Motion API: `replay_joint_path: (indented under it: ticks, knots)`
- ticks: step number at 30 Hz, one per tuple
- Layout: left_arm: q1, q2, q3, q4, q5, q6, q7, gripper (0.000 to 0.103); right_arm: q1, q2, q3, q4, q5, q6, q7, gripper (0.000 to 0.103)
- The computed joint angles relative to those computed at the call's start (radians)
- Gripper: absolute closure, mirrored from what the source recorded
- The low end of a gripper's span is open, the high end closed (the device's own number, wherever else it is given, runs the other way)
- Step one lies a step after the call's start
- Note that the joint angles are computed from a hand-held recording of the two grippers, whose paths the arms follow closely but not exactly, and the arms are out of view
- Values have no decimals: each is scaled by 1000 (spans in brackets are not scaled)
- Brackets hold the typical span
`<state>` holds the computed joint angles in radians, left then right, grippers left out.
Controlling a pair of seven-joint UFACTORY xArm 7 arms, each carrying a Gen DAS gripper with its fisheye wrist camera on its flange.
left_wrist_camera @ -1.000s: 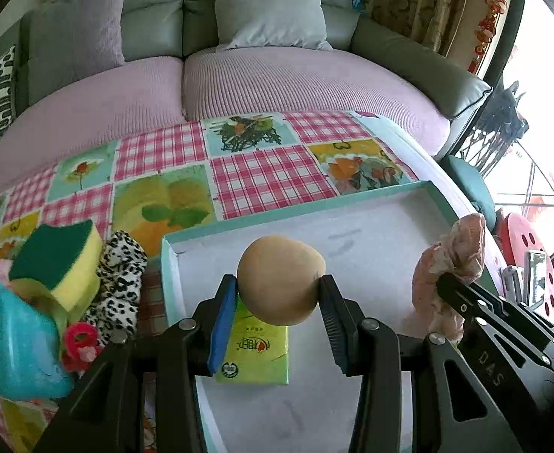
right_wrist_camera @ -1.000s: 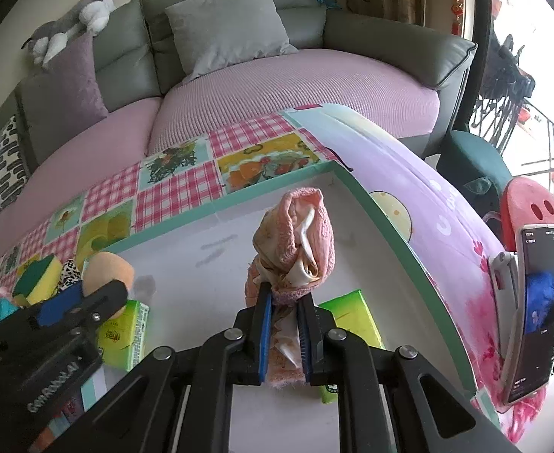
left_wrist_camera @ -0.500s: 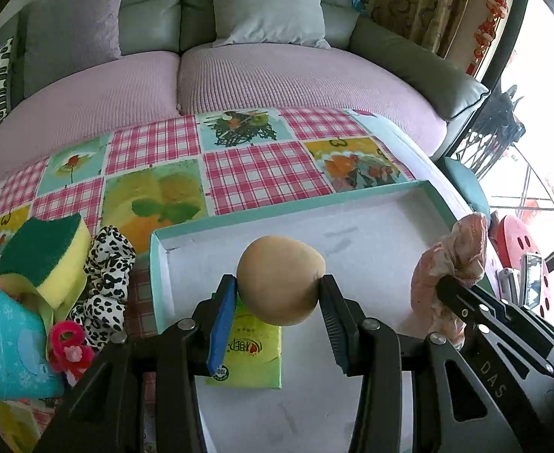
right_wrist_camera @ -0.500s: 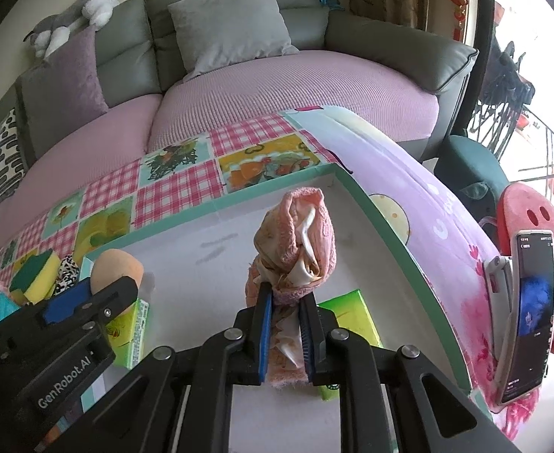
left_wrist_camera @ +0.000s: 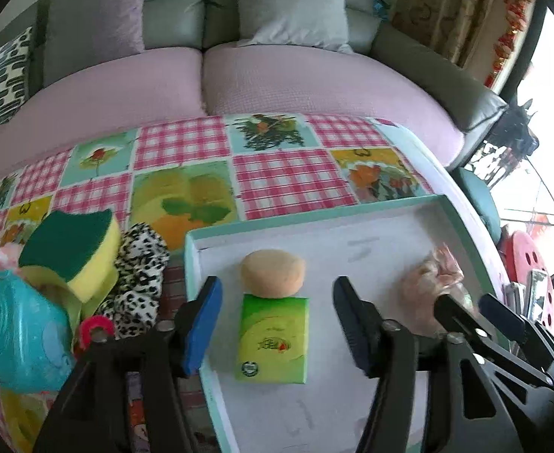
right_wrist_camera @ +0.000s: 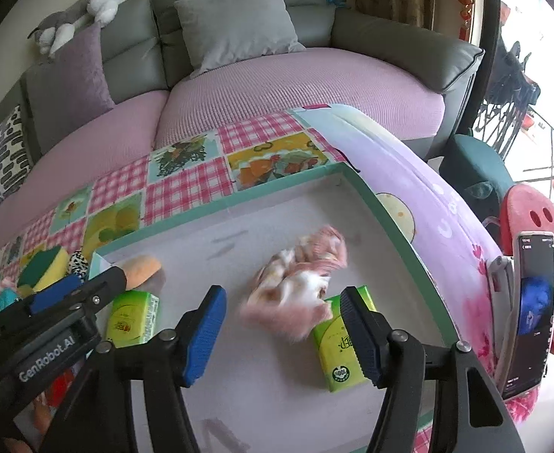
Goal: Organize soft objects
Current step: 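Lower the sponge ball into the tray and open the left tool while the right tool releases the scrunchie there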
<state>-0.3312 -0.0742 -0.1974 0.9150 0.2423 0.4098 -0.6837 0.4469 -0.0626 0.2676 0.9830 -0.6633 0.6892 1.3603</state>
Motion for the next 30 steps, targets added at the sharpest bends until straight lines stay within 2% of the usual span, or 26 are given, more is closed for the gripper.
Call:
replay_joint_path:
  ticks: [6,8,10,14,17,30]
  knots:
    - [13,3,-3,20,99,83,-86,34,11,19,-1,22,24,38,-47,28]
    - [17,5,-4,26,131,118,-123,33,15,24,-3,26,29,54,-54,21]
    - [20,7,-6,31,182,153,-173,11,18,27,-4,31,28,70,-57,14]
    - [25,-2,-2,24,234,178,-237,9,24,28,-6,35,18,85,-55,1]
    - [26,-5,-3,24,254,199,-254,9,27,29,-5,42,14,100,-58,1]
    - [20,-29,-4,18,213,215,-218,9,38,17,-4,51,71,138,-113,0]
